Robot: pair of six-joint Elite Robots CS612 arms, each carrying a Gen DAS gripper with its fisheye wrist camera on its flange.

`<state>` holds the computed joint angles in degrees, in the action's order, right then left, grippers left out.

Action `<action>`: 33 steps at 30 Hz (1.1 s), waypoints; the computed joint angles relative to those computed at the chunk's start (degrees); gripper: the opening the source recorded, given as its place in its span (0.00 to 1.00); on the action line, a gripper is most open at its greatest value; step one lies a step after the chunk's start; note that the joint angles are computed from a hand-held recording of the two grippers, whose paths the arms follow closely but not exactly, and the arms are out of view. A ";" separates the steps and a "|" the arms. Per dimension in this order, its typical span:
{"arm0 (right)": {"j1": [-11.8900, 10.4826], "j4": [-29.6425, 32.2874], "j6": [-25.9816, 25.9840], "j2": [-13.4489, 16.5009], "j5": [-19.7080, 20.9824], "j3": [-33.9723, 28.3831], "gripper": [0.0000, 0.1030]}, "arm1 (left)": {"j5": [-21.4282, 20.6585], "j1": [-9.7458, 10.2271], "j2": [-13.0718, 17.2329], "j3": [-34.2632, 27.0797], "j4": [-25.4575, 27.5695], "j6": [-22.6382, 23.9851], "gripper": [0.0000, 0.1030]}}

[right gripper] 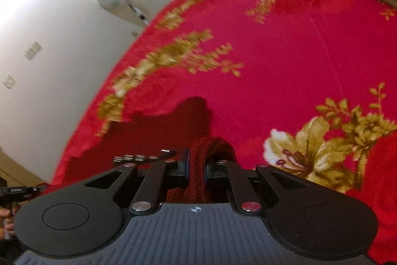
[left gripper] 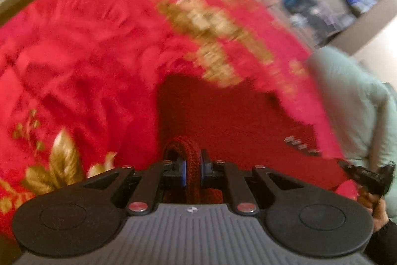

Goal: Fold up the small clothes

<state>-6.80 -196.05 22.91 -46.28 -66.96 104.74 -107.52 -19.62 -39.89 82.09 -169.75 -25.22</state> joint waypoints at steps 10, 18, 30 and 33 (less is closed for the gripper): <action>0.16 -4.03 2.39 1.82 -1.03 0.05 0.14 | -1.98 0.73 0.93 -0.87 -2.69 -2.35 0.15; -0.69 -11.01 6.96 0.29 -7.31 2.94 0.22 | 4.07 0.99 -1.60 4.02 -10.79 -6.68 0.48; -0.30 11.28 -12.67 -1.36 -1.92 1.36 0.31 | 5.57 0.05 -2.14 2.09 3.59 5.12 0.53; 0.07 8.54 -11.77 -0.16 -1.97 0.41 0.36 | 6.22 -1.05 -1.79 2.02 2.08 8.83 0.55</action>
